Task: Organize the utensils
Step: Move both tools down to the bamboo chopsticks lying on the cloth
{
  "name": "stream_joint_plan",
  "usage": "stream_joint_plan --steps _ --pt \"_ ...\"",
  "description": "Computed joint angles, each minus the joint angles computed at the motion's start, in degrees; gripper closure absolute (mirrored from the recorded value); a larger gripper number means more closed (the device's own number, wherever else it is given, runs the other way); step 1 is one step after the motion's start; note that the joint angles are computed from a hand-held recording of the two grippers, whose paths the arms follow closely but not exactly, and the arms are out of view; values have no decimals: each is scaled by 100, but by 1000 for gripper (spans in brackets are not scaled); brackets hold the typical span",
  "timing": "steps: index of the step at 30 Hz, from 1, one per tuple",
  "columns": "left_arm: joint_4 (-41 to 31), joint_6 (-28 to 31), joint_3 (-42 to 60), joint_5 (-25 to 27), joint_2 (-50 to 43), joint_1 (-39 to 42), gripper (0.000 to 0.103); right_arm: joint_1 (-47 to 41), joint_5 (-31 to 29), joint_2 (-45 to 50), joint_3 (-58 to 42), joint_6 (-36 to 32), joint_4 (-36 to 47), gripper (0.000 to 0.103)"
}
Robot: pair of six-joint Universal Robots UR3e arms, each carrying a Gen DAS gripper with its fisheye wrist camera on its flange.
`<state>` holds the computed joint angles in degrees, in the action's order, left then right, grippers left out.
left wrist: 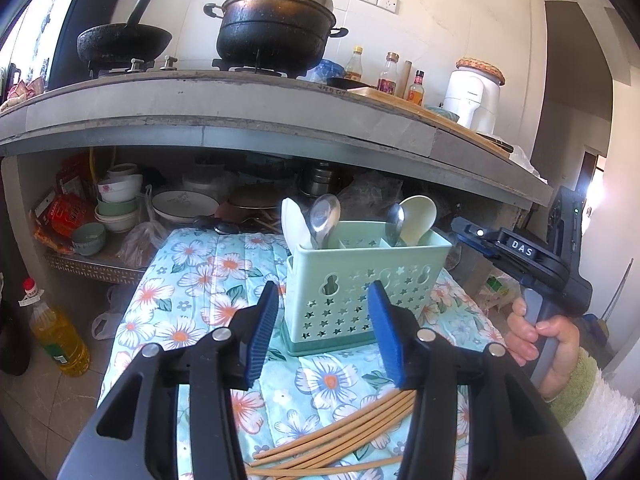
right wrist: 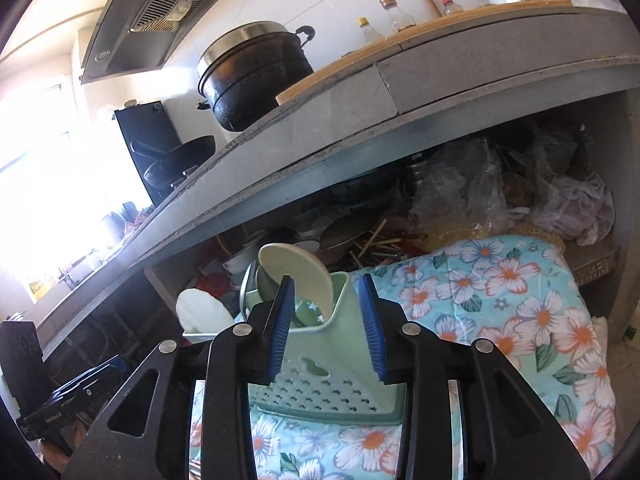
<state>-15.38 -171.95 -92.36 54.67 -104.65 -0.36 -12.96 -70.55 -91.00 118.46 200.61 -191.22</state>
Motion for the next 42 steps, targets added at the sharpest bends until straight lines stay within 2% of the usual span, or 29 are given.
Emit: stream_joint_plan --steps 8,12,15,17,19,26,29,34,37,42 --pt "0 83 -255 -62 253 21 55 -105 88 -1006 632 -188 499 69" --pt "-80 188 -420 -85 424 32 51 -1 -107 -1743 914 -409 1338 67" --pt "-328 392 -531 83 580 -30 48 333 -553 -2139 913 -527 2255 60" --pt "-561 524 -598 252 679 -86 46 732 -1103 -2270 872 -499 2772 51" --pt "-731 630 -725 350 786 -104 44 1032 -1528 -2412 899 -349 3219 48" --pt "-1124 992 -1230 917 954 -331 35 1430 -2017 -2885 1456 366 4233 39" --pt "-1025 1101 -1457 1220 933 -510 34 1488 -1984 -3010 1732 631 4440 39" --pt "-385 1129 -1780 1884 726 -933 34 1670 -2104 -3226 2111 911 4385 39" --pt "-259 1497 -1839 1939 654 -1132 34 1447 -1892 -3499 2351 886 4464 39" --pt "-688 2244 -1610 1802 576 -1549 48 1108 -1487 -3701 2463 643 4574 39"
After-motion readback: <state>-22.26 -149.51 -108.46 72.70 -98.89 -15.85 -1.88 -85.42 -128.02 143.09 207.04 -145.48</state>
